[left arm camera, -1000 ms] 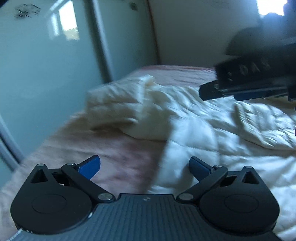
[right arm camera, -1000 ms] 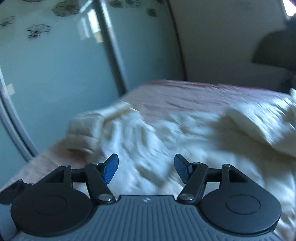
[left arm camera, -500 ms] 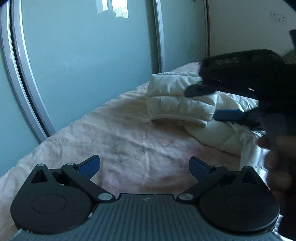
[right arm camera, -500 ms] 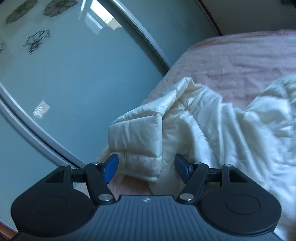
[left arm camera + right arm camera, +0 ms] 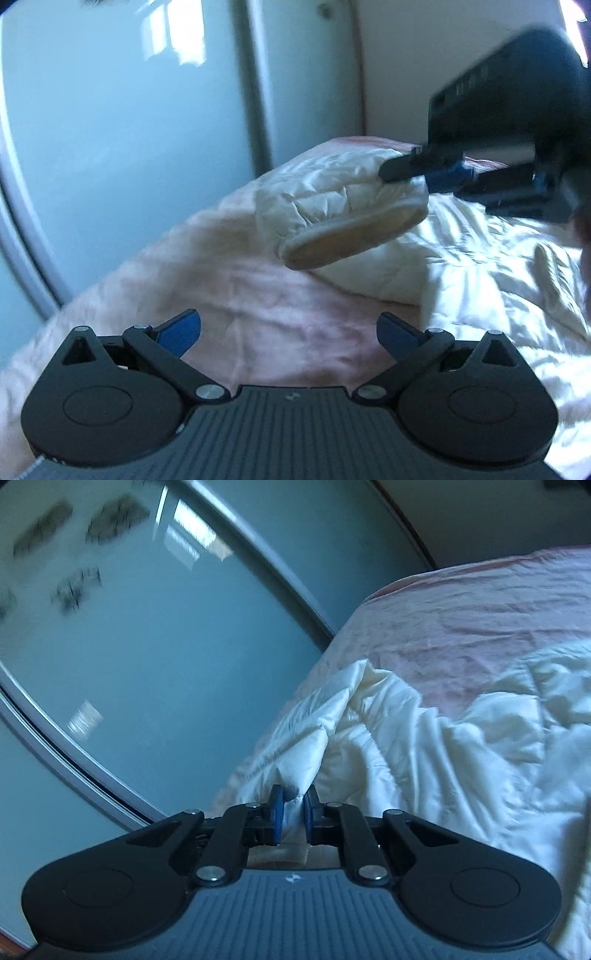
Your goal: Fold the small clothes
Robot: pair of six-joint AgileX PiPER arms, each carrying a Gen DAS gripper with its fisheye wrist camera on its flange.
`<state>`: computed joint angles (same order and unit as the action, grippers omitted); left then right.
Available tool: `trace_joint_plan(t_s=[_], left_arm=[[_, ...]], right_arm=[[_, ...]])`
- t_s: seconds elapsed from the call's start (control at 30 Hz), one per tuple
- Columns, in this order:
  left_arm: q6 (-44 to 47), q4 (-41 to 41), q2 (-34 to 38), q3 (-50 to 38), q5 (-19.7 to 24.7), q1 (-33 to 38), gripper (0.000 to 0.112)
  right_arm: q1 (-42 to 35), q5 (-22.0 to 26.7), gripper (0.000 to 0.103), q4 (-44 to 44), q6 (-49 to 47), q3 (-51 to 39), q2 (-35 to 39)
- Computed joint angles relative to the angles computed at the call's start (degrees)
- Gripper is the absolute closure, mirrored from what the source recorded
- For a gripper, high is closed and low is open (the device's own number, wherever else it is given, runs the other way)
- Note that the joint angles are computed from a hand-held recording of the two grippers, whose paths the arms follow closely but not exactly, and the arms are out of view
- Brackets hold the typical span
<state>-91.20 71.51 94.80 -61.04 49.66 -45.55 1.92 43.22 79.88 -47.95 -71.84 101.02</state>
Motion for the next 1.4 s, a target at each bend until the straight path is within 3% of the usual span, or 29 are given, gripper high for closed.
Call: trace_joint_plan(t_s=[0.1, 0.23, 0.33, 0.43, 0.5, 0.53, 0.6, 0.77, 0.97, 1.07, 1.27, 1.3, 1.33, 1.37, 1.4], left_arm=[[-2.2, 8.6, 2.0, 1.1, 4.7, -4.5, 0.011], [-0.9, 20.4, 6.8, 2.3, 14.3, -10.4, 0.013], [3.2, 23.7, 9.5, 2.6, 16.8, -11.8, 0.016], [5.8, 24.4, 11.1, 2.0, 16.9, -12.1, 0.033], [6.8, 23.8, 11.5, 1.0, 16.8, -11.8, 0.056], [7.1, 23.2, 11.6, 0.6, 16.5, -11.6, 0.061], [7.0, 22.3, 11.4, 0.5, 15.5, -10.9, 0.083], [8.0, 19.9, 9.6, 0.4, 11.2, -8.4, 0.100], [6.8, 18.8, 3.1, 2.6, 4.2, -5.9, 0.104], [9.0, 14.9, -3.1, 3.5, -5.9, -2.1, 0.105], [23.3, -1.4, -7.4, -0.9, -18.3, 3.1, 0.105], [26.4, -5.7, -7.6, -1.8, -19.8, 3.9, 0.105], [30.4, -11.0, -7.5, -3.1, -21.3, 4.9, 0.105], [34.4, -16.2, -7.2, -4.6, -22.0, 5.4, 0.105], [38.0, -20.4, -6.3, -6.4, -21.6, 5.3, 0.105]], right_arm=[[-3.3, 4.5, 0.092, -1.7, 3.3, 0.9, -1.8], [-6.0, 8.3, 0.092, -5.1, 6.7, 0.9, -3.3], [-7.2, 10.0, 0.092, -6.3, 7.6, 0.6, -4.1], [-8.8, 12.0, 0.092, -6.0, 7.1, 1.4, -5.1], [-9.4, 12.5, 0.092, -6.0, 6.2, 2.1, -5.6], [-9.8, 13.0, 0.092, -5.8, 6.0, 2.5, -5.8], [-10.4, 13.4, 0.092, -5.4, 5.6, 3.1, -6.1], [-11.0, 13.5, 0.092, -5.9, 5.2, 5.0, -6.9], [-12.7, 12.4, 0.092, -10.6, 5.6, 9.8, -11.3], [-14.0, 12.0, 0.091, -14.0, 4.5, 13.5, -15.1], [-22.7, 11.9, 0.089, -18.8, 0.3, 22.2, -25.9], [-24.8, 11.5, 0.086, -20.1, -0.4, 23.4, -28.0], [-25.9, 10.5, 0.074, -21.7, -0.5, 24.2, -29.6], [-27.1, 8.6, 0.048, -24.3, -0.2, 25.3, -31.9], [-27.6, 6.4, 0.034, -26.9, 0.3, 26.6, -34.1]])
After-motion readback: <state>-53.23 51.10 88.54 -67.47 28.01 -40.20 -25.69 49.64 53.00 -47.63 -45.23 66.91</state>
